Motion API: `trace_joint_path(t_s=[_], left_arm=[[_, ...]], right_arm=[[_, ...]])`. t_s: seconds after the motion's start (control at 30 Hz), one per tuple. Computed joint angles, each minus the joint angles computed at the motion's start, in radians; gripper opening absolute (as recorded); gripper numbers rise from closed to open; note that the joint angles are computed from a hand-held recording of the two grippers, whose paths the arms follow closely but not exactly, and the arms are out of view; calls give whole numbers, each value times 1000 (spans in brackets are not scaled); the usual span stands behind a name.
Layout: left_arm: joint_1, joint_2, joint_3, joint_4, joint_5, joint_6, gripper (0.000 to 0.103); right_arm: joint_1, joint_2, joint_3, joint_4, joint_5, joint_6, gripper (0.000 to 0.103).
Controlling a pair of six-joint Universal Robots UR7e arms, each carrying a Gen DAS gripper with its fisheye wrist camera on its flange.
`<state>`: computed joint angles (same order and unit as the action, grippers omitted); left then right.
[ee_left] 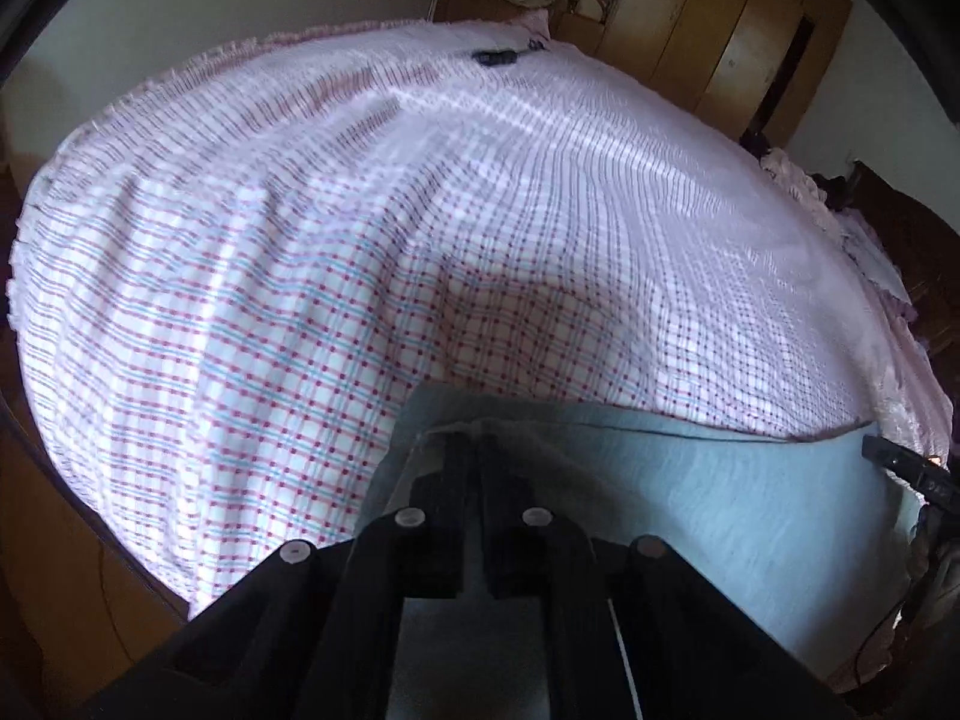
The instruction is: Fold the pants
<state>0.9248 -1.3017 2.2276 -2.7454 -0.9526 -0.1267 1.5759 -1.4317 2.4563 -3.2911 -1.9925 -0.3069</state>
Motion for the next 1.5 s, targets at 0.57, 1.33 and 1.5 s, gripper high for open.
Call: trace_joint_path(t_s=[0.57, 1.33, 1.5], left_arm=[[2, 114, -37, -71, 128, 168, 4], [-63, -323, 151, 254, -40, -268, 30], [-37, -339, 174, 233, -95, -336, 32]], right_arm=[[37, 132, -8, -217, -141, -35, 4], [320, 118, 233, -241, -269, 247, 21], [329, 137, 260, -241, -256, 291, 21]])
